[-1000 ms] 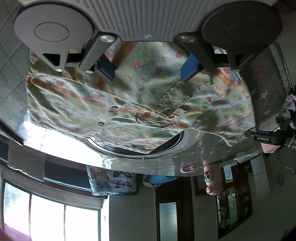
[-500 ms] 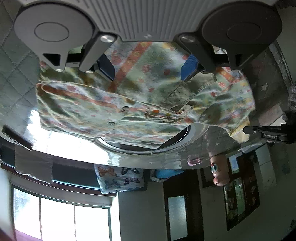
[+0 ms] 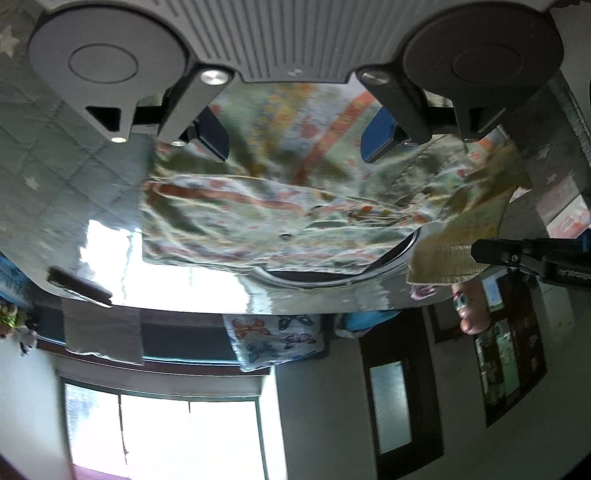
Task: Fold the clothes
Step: 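Fold the held sleeve across the shirt with the left gripper and release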
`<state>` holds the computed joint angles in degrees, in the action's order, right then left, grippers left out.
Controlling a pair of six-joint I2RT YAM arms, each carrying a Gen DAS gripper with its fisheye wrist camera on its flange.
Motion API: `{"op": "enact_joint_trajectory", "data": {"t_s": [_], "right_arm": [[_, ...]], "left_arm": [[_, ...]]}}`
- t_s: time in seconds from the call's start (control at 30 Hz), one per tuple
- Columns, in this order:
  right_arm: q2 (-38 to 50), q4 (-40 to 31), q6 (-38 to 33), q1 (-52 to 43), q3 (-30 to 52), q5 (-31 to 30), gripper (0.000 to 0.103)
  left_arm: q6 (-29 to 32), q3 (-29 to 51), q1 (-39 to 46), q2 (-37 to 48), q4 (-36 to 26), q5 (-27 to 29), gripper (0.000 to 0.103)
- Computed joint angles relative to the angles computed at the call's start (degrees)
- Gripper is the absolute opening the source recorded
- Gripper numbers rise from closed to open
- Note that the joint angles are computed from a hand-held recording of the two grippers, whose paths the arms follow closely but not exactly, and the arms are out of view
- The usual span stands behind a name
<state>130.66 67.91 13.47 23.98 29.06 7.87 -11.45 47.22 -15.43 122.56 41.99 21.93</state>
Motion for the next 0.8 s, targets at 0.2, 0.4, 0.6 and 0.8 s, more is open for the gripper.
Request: {"op": "enact_joint_trajectory", "data": {"t_s": [0.2, 0.4, 0.6, 0.8], "right_arm": [[2.06, 6.85, 0.85, -3.69, -3.68, -1.37, 0.08], [3.97, 12.22, 1.35, -6.72, -6.0, -3.0, 0.08], [5.5, 15.63, 1.38, -9.18, -7.41, -4.6, 0.08], [6.63, 16.3, 1.78, -10.02, -7.47, -4.66, 0.08]], "left_arm": [[-1.47, 3.21, -6.03, -0.65, -2.19, 0.48, 0.011], [-0.43, 8.12, -11.6, 0.68, -5.36, 0.55, 0.01], [1.39, 11.93, -14.73, 3.75, -8.91, -0.07, 0.011], [3.46, 13.53, -15.85, 5.9, -12.09, -0.38, 0.022]]}}
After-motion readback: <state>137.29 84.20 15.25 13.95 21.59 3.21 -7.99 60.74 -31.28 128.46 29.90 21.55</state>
